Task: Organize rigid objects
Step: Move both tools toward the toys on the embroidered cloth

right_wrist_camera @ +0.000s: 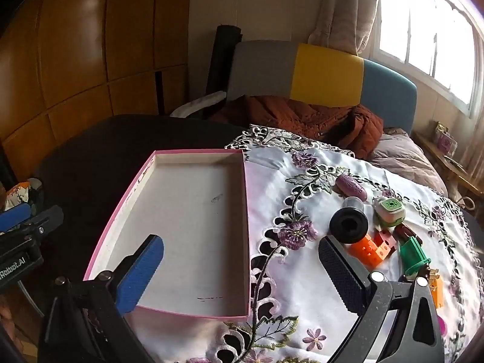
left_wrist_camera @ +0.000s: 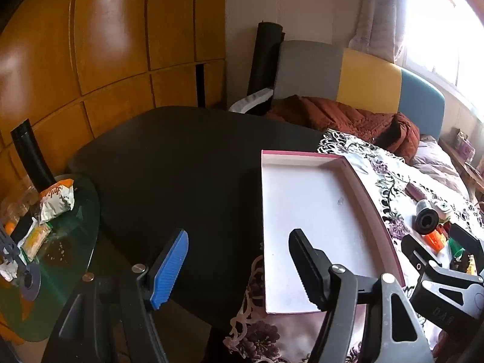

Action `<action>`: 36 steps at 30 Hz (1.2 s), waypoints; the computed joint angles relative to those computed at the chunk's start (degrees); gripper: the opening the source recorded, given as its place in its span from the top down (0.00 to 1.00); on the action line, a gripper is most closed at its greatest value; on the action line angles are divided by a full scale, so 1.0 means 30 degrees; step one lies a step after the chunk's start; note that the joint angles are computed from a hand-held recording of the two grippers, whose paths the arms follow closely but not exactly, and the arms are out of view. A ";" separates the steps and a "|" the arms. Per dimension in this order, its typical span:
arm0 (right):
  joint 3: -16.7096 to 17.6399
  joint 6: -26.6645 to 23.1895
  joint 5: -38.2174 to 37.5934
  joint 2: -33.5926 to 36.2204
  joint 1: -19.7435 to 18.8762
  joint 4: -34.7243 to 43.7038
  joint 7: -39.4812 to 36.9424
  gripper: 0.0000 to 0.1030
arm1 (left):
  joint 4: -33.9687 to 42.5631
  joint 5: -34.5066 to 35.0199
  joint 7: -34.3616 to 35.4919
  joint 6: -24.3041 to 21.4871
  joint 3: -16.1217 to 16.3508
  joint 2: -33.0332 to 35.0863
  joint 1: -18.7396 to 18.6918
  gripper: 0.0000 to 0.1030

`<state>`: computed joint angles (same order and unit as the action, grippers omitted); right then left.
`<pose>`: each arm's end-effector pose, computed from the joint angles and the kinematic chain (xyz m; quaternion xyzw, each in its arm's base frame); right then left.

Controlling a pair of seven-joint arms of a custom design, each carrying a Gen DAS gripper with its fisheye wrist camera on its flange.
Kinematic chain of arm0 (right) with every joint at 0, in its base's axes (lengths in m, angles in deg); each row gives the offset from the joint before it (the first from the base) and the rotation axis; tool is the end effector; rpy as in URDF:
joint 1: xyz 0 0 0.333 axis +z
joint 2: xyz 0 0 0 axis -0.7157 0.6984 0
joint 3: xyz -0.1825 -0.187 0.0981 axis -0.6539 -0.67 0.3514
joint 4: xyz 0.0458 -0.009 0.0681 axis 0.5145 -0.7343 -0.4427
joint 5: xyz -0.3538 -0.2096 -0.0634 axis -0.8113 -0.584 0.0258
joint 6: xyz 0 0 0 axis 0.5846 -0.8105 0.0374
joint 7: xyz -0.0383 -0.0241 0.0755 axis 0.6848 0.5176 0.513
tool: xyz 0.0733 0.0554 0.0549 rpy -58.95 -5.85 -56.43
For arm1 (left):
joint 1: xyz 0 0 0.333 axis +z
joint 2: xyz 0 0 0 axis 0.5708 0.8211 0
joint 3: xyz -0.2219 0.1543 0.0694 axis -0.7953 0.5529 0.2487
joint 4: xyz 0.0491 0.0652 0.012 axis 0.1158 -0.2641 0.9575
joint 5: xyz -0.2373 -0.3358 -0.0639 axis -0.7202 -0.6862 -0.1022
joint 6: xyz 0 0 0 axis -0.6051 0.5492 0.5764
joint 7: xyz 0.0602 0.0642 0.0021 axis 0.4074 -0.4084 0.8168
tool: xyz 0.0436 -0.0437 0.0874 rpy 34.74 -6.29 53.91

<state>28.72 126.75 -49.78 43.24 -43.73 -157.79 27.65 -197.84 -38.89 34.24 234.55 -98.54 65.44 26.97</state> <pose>0.4985 0.0380 0.5498 -0.6149 0.6622 -0.3294 0.2735 0.5203 -0.2661 0.5518 -0.6412 0.6455 -0.3018 0.2850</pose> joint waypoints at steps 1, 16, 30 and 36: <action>-0.0008 0.0049 -0.0024 -0.0015 -0.0010 -0.0006 -0.0037 0.00 | -0.0022 -0.0136 0.0114 0.0053 0.0040 -0.0022 -0.0037 0.32; -0.0017 0.0645 -0.0225 -0.0154 -0.0257 -0.0189 -0.0300 0.00 | -0.0037 -0.1684 0.1874 0.0419 0.0172 0.0066 -0.0287 0.32; -0.0212 0.0736 -0.0600 -0.0291 -0.1018 -0.0035 -0.0347 0.00 | 0.0051 -0.2298 0.2955 0.0667 0.0067 0.0176 -0.0350 0.32; -0.0768 0.0766 -0.0405 -0.0324 -0.1244 0.0119 -0.0957 0.00 | 0.0138 -0.2399 0.3553 0.0855 0.0142 0.0298 -0.0500 0.32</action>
<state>26.42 129.05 -51.00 42.27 -47.46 -157.43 24.78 -197.43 -46.09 44.89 237.12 -98.11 66.33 25.47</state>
